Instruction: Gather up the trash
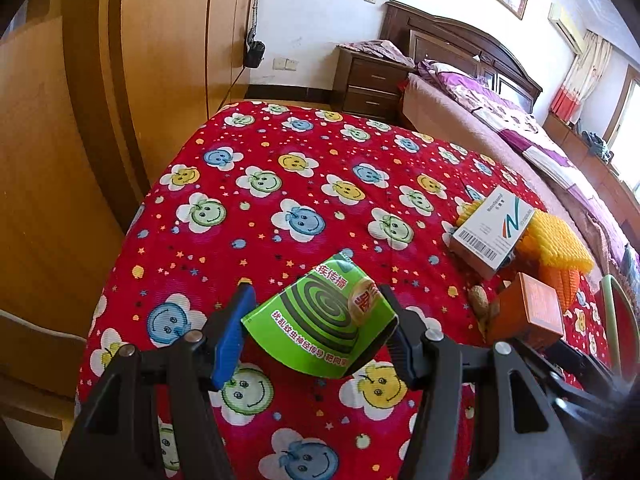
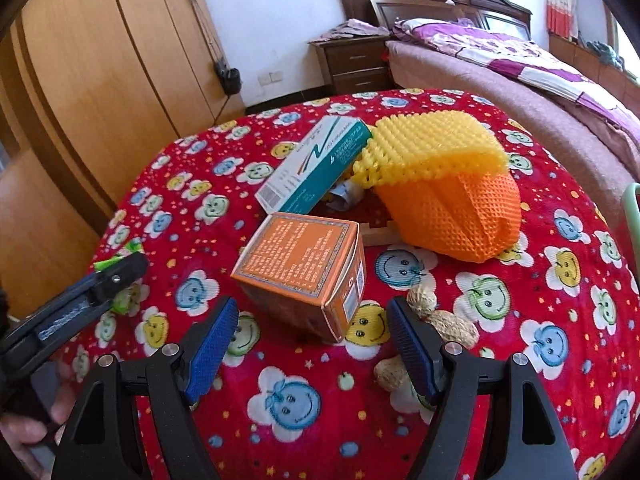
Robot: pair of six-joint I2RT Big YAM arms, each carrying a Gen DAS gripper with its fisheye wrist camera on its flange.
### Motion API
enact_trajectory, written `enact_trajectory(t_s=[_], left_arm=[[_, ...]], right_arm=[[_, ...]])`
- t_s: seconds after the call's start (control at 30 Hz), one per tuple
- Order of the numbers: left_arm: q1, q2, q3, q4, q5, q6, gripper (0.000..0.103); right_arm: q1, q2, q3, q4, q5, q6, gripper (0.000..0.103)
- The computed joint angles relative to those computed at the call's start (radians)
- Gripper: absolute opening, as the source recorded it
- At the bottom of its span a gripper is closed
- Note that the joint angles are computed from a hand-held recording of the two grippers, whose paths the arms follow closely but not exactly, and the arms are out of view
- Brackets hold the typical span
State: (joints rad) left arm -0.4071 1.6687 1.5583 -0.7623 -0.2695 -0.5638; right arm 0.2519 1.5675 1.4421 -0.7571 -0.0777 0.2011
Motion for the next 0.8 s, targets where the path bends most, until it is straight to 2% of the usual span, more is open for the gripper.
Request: enact_trajectory(t_s=[0.13,0.27,0.3,0.37,0.8], left_arm=[[-0.001,-0.004,-0.005,0.003,0.004,0.001,0.062],[-0.004,-0.003,-0.004,0.005,0.005,0.002,0.062],[-0.003,-0.003,-0.004,0.005,0.005,0.002,0.062],[-0.006,0.001,0.000,0.004,0.004,0.001,0.062],[-0.031,-0.008,0.003,0.005,-0.004,-0.002,0.062]], right_arm=[[0.005,0.022,0.016,0.000,0.045,-0.006,0.077],[-0.004,0.024,0.015,0.013,0.030,0.005,0.077],[-0.009,0.021,0.011,0.020,0.020,0.009,0.075],[-0.014,0.020,0.009,0.022,0.023,0.018,0.059],[-0.050,-0.055,-0.063,0.068,-0.040,0.050,0.058]])
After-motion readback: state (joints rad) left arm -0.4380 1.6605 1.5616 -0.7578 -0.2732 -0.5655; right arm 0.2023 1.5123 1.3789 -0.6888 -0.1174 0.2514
